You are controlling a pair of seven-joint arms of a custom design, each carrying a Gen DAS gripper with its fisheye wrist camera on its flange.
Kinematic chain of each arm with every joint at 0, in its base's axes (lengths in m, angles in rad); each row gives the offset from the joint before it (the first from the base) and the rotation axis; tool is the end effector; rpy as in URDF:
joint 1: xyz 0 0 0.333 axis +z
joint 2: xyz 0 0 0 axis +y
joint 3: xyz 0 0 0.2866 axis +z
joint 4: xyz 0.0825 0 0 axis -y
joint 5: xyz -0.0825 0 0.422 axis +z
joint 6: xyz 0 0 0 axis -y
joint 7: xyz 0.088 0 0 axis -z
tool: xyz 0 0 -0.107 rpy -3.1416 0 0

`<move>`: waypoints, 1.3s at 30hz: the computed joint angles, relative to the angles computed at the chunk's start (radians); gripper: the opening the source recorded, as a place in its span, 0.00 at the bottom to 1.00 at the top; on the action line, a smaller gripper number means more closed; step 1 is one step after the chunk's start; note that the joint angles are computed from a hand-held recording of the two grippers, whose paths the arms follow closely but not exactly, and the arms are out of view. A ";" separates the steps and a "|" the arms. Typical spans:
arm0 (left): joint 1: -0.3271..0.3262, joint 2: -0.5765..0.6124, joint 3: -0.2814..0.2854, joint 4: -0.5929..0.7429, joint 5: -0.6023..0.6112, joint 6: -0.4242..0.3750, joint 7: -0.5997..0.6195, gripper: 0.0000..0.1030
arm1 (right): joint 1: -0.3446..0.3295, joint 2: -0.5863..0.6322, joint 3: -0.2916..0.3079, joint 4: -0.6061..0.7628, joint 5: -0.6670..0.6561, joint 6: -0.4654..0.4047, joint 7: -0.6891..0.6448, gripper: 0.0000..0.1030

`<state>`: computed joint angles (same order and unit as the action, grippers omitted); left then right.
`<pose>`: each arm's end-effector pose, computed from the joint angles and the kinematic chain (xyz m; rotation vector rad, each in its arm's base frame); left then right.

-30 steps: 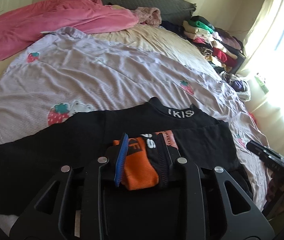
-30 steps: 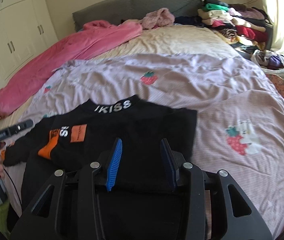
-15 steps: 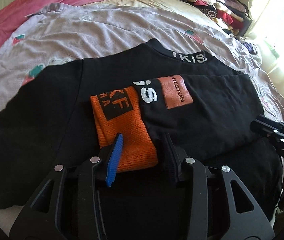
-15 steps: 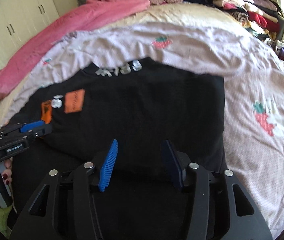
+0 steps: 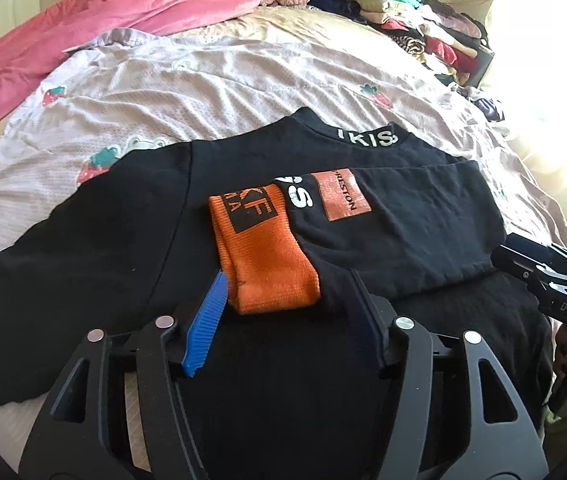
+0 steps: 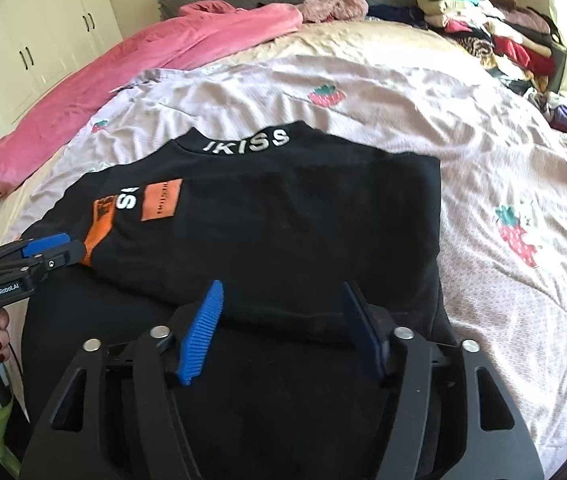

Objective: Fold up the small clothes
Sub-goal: 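Move the left tool toward the other orange sleeve cuff, then close the left tool on the orange cuff of the second sleeve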

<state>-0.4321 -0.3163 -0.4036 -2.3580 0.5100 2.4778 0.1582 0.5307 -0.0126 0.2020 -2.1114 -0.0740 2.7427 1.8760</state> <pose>0.3519 -0.3969 0.4392 -2.1036 1.6758 -0.7324 0.4584 0.4168 0.4463 -2.1588 1.2997 -0.2867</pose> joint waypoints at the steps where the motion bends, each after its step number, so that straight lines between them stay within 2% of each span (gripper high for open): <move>1: -0.004 -0.018 -0.003 -0.009 0.000 -0.008 -0.003 0.55 | 0.002 -0.009 0.001 -0.006 0.010 0.003 -0.009 0.62; 2: -0.006 -0.030 -0.005 -0.015 -0.001 -0.016 -0.005 0.58 | 0.003 -0.014 0.004 -0.007 0.000 0.003 -0.002 0.62; 4: -0.010 -0.052 -0.006 -0.025 -0.006 -0.026 -0.008 0.58 | 0.004 -0.033 0.009 -0.020 -0.021 0.017 0.008 0.71; 8: -0.016 -0.120 -0.014 -0.063 -0.015 -0.057 -0.030 0.58 | 0.005 -0.061 0.021 -0.035 -0.031 0.042 -0.011 0.74; 9: -0.017 -0.143 -0.015 -0.077 -0.019 -0.063 -0.040 0.62 | 0.005 -0.068 0.024 -0.038 -0.033 0.049 -0.015 0.76; 11: -0.017 -0.181 -0.021 -0.098 -0.023 -0.083 -0.060 0.77 | 0.010 -0.082 0.029 -0.045 -0.019 0.071 -0.046 0.78; 19: -0.037 -0.350 -0.035 -0.193 -0.048 -0.181 -0.108 0.78 | 0.039 -0.119 0.048 -0.046 0.048 0.112 -0.183 0.83; 26: -0.079 -0.508 -0.037 -0.286 -0.095 -0.296 -0.160 0.79 | 0.075 -0.089 0.062 0.002 0.116 0.107 -0.291 0.83; 35: -0.164 -0.742 -0.034 -0.431 -0.164 -0.455 -0.237 0.82 | 0.118 -0.037 0.074 0.049 0.159 0.092 -0.383 0.83; 39: -0.208 -0.839 -0.024 -0.491 -0.195 -0.526 -0.261 0.82 | 0.140 -0.017 0.073 0.061 0.249 0.075 -0.463 0.83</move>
<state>-0.6403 -1.1553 -0.4277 -2.8490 0.3150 1.9517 -0.1030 0.6702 -0.0291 0.2748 -2.0504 0.1749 2.8173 1.4128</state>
